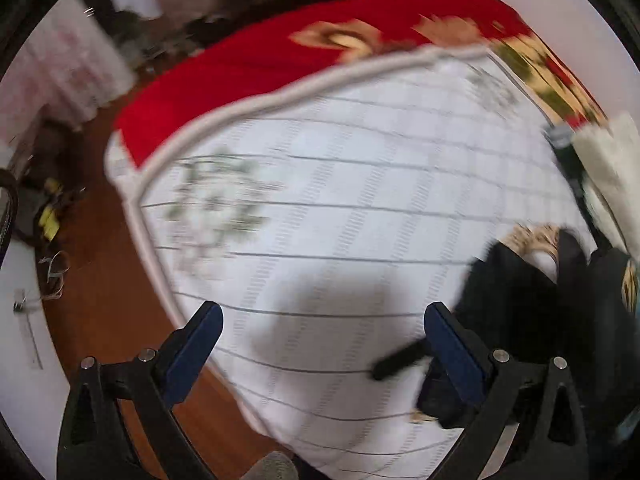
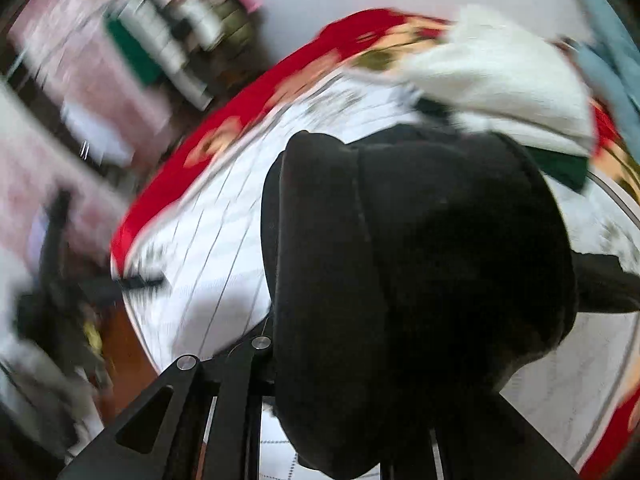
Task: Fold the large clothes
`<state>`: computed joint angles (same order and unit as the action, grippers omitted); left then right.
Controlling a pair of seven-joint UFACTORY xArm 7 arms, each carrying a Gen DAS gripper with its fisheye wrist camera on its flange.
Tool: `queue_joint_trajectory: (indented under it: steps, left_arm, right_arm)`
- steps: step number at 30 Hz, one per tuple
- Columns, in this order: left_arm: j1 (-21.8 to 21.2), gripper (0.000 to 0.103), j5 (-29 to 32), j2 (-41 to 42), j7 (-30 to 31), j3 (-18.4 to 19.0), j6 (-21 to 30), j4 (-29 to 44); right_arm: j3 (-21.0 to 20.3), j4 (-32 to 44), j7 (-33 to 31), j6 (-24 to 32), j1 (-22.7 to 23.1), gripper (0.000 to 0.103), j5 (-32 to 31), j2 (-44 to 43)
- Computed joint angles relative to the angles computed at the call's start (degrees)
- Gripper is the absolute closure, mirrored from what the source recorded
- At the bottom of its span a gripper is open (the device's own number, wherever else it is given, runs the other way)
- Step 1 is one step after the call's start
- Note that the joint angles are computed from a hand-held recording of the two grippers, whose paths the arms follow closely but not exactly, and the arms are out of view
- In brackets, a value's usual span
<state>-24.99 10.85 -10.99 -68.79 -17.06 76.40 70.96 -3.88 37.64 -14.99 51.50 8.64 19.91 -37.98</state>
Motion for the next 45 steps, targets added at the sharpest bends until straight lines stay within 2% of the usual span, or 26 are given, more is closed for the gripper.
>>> queue_joint_trajectory:
  steps: [3,6,8,9,10,11,13,15,18,21,24,25,27,29,32,34,35,37,38,40,41,43,45]
  left_arm:
    - [0.7,0.000,-0.3,-2.0,-1.9,0.4,-0.3,-2.1]
    - [1.4,0.000,-0.4,-4.3,-1.4,0.6,-0.5,-3.7]
    - [1.8,0.000,-0.7,-4.3,-0.8,0.5,-1.9,-2.9]
    - [1.8,0.000,-1.1,-4.7,-0.4,0.5,-2.0,-2.5]
    - [1.8,0.000,-1.6,-4.2,0.1,0.5,-3.5,-1.7]
    - [1.8,0.000,-2.1,-3.5,0.6,0.4,-4.6,-0.6]
    - [1.6,0.000,-2.5,-1.9,1.4,0.0,-5.6,2.0]
    - [1.0,0.000,-2.5,0.3,2.2,-0.4,-7.1,4.5]
    - [-0.9,0.000,-2.5,4.5,2.8,-1.1,-9.5,6.8]
    - [-3.7,0.000,-1.5,9.3,2.4,-1.5,-9.7,7.2]
    - [-6.8,0.000,-0.4,14.7,2.3,-1.2,-4.4,6.1]
    - [-7.5,0.000,-1.1,15.2,2.6,-0.7,-4.1,5.0]
    - [-7.8,0.000,-4.7,13.1,2.5,0.3,-8.9,-2.1]
    - [-7.4,0.000,-7.1,10.7,1.9,1.0,-12.1,-5.9]
    - [-6.7,0.000,-6.7,10.0,2.3,1.3,-11.1,-6.5]
    - [-6.4,0.000,-6.7,9.9,2.6,1.4,-10.5,-6.0]
    - [-6.2,0.000,-6.8,9.7,2.6,1.5,-10.1,-5.6]
    - [-5.9,0.000,-6.4,8.8,2.3,1.5,-10.1,-4.9]
    - [-5.8,0.000,-5.8,7.7,1.6,1.4,-10.9,-4.8]
    - [-5.6,0.000,-3.9,6.7,-0.7,0.9,-12.2,-4.2]
    - [-5.5,0.000,-1.8,5.8,-2.6,0.5,-13.4,-4.0]
    - [-5.4,0.000,0.1,6.1,-3.5,0.0,-13.9,-2.9]
    - [-5.5,0.000,1.1,7.5,-3.4,-0.3,-14.2,-1.2]
  right_arm:
    - [4.5,-5.6,-0.1,-2.1,3.5,0.087,-0.2,0.0]
    - [7.0,-8.5,1.3,-0.6,6.9,0.083,-0.4,2.8]
    - [6.8,-9.0,0.4,-1.0,8.5,0.067,-0.3,3.5]
    - [5.6,-8.5,-0.8,0.3,9.4,0.052,0.8,3.3]
    - [3.4,-7.5,-2.7,2.8,10.6,0.034,3.1,3.0]
    - [1.8,-6.3,-3.8,6.4,10.9,0.028,4.6,2.9]
    - [-0.8,-4.6,-5.9,14.1,10.1,0.027,6.7,1.3]
    - [-5.3,-3.1,-8.3,22.9,7.9,0.027,8.8,-1.1]
    - [-9.9,-0.8,-6.5,29.3,1.0,0.027,8.4,-2.6]
    - [-12.1,2.9,-3.1,28.7,-7.4,0.030,5.4,-0.1]
    - [-11.4,6.6,-3.1,25.0,-11.1,0.059,5.0,5.2]
    - [-10.3,8.1,-3.6,23.4,-11.5,0.061,4.5,8.1]
    - [-8.7,10.0,-5.4,21.4,-11.4,0.064,5.4,12.7]
    - [-5.0,11.8,-5.5,20.5,-10.4,0.067,4.1,18.8]
    - [1.8,11.5,-2.2,14.2,-8.6,0.066,-2.1,24.7]
    - [2.3,12.4,-1.9,14.8,-8.0,0.064,-2.4,26.5]
    - [2.2,13.8,-2.5,17.2,-8.7,0.063,-1.7,26.8]
    - [-3.3,17.6,-6.5,25.6,-10.3,0.048,6.7,27.3]
    - [-4.4,18.8,-7.4,27.6,-12.0,0.044,9.7,27.3]
    - [-7.5,17.6,-10.2,28.0,-16.1,0.007,12.0,26.1]
    - [-8.0,17.0,-11.9,28.0,-17.3,0.004,12.4,26.3]
    - [-8.9,15.1,-15.3,29.2,-19.7,0.004,11.7,29.5]
    - [-9.1,16.2,-17.4,34.1,-21.5,0.004,15.6,36.7]
